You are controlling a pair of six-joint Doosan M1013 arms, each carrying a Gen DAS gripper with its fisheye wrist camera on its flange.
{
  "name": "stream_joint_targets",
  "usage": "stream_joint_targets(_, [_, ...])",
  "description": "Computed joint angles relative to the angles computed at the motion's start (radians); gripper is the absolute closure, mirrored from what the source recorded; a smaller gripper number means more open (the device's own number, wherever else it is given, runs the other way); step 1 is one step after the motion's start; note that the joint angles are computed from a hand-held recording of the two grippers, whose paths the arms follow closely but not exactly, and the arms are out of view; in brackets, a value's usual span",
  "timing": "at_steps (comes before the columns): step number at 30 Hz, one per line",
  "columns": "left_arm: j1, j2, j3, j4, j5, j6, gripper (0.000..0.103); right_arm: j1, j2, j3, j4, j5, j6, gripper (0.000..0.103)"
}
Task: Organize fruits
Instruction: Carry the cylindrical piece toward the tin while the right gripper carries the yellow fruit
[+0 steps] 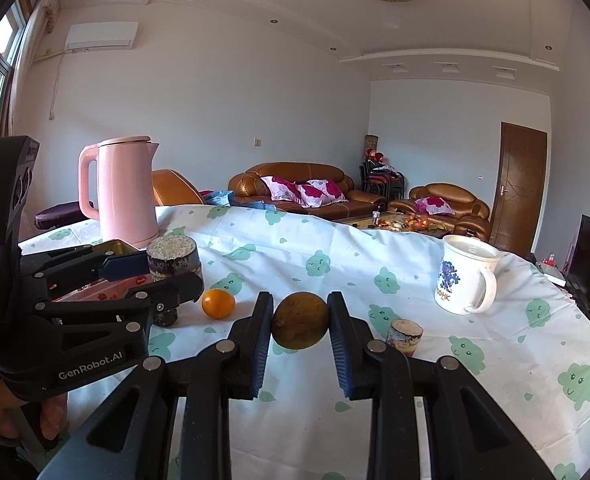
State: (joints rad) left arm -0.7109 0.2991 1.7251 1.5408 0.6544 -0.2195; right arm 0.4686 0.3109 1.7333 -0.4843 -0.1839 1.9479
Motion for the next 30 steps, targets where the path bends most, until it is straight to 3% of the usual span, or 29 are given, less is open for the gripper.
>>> stream_joint_targets(5, [-0.007, -0.002, 0.006, 0.021, 0.026, -0.016, 0.059, 0.005, -0.002, 0.005, 0.087, -0.009, -0.104, 0.074])
stream_joint_targets(11, [-0.005, -0.008, 0.013, 0.007, 0.032, -0.012, 0.059, 0.012, 0.001, 0.0, 0.044, -0.001, -0.066, 0.074])
stream_joint_targets(24, [0.002, -0.027, 0.034, -0.02, 0.04, -0.019, 0.059, 0.029, 0.012, -0.022, -0.15, 0.024, 0.116, 0.074])
stream_joint_targets(30, [0.004, -0.042, 0.049, -0.025, 0.049, -0.029, 0.059, 0.04, 0.02, -0.038, -0.302, 0.027, 0.256, 0.074])
